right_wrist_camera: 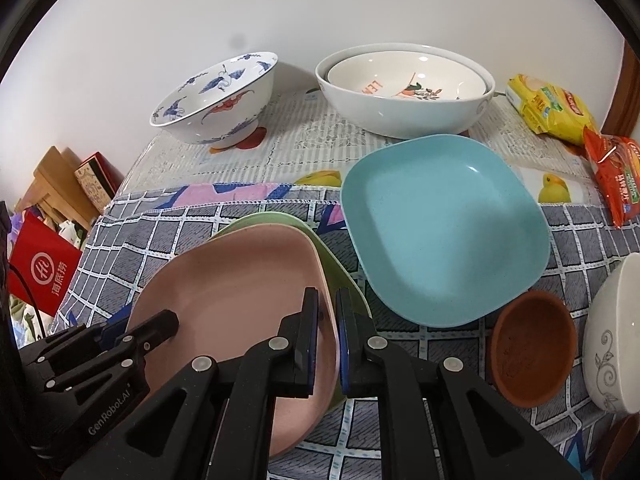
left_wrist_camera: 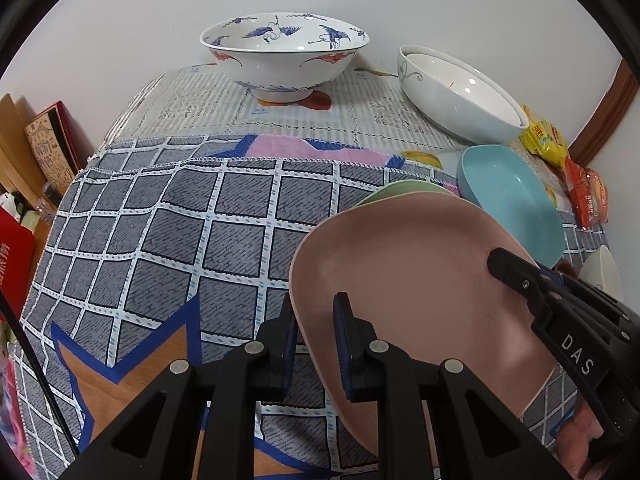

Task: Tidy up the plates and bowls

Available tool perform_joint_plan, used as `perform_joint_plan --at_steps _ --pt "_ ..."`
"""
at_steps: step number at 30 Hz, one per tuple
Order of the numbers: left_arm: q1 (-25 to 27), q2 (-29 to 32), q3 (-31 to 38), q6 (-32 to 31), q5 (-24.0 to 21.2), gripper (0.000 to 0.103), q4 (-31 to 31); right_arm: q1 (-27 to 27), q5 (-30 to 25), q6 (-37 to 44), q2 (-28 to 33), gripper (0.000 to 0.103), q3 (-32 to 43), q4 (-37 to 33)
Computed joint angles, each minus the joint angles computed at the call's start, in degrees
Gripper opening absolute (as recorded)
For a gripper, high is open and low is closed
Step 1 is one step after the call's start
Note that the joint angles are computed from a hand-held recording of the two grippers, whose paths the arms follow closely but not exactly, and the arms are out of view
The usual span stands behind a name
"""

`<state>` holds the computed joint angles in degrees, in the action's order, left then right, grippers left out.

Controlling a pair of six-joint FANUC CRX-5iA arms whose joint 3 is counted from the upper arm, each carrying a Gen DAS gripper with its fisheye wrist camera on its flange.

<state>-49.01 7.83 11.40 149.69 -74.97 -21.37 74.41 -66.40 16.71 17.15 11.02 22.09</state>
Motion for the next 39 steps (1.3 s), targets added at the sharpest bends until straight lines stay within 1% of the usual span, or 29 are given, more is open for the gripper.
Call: perform_joint_plan --at_steps 6,9,13,15,19,22,23,25,32,34,39 --pt "0.23 0.12 0.24 -0.43 -0.36 0.016 0.41 -0.46 -0.43 2.31 1.24 0.012 1.28 0.48" --pt "0.47 -0.03 0.08 -0.70 -0.41 0.019 1.03 -0.74 -0.34 3.31 1.55 0.014 1.81 0.31" --pt "0.01 0.34 0.88 -0.90 -2.01 0.027 0.64 -1.08 -0.40 3.75 1.14 0.015 1.79 -0.30" --pt "-0.35 0.18 1.00 -0.72 -2.24 0.030 0.49 -0.98 -0.78 3.64 0.83 0.019 1.76 -0.27" --pt "-1.71 0.18 2.23 -0.16 -4.00 0.031 -0.64 -0.03 -1.42 1.62 -0.58 0.029 0.48 2.11" --pt "-2.56 0.22 3.19 0.02 -5.05 0.031 -1.26 0.57 -1.72 0.27 -2.06 0.029 -0.43 2.72" --pt "-2.83 0.21 3.40 0.08 -5.28 0.033 -1.44 0.72 -3.08 0.67 -2.12 0.029 0.31 1.87" --pt "-3.54 0.24 4.00 0.23 -5.80 0.036 -1.89 1.40 -2.96 -0.02 -3.35 0.030 -0.58 1.79" --pt "-6.07 1.60 7.34 -0.69 -8.18 0.037 -2.90 3.93 -3.97 -2.04 -6.76 0.030 -3.50 2.05" --pt "-7.14 2.43 8.64 -1.37 -8.92 0.041 -3.35 4.40 -3.25 -3.20 -8.18 0.031 -5.07 1.82" --pt "-8.33 4.01 9.81 -1.63 -9.29 0.042 -2.63 5.75 -2.88 -5.74 -10.81 0.031 -7.97 0.40"
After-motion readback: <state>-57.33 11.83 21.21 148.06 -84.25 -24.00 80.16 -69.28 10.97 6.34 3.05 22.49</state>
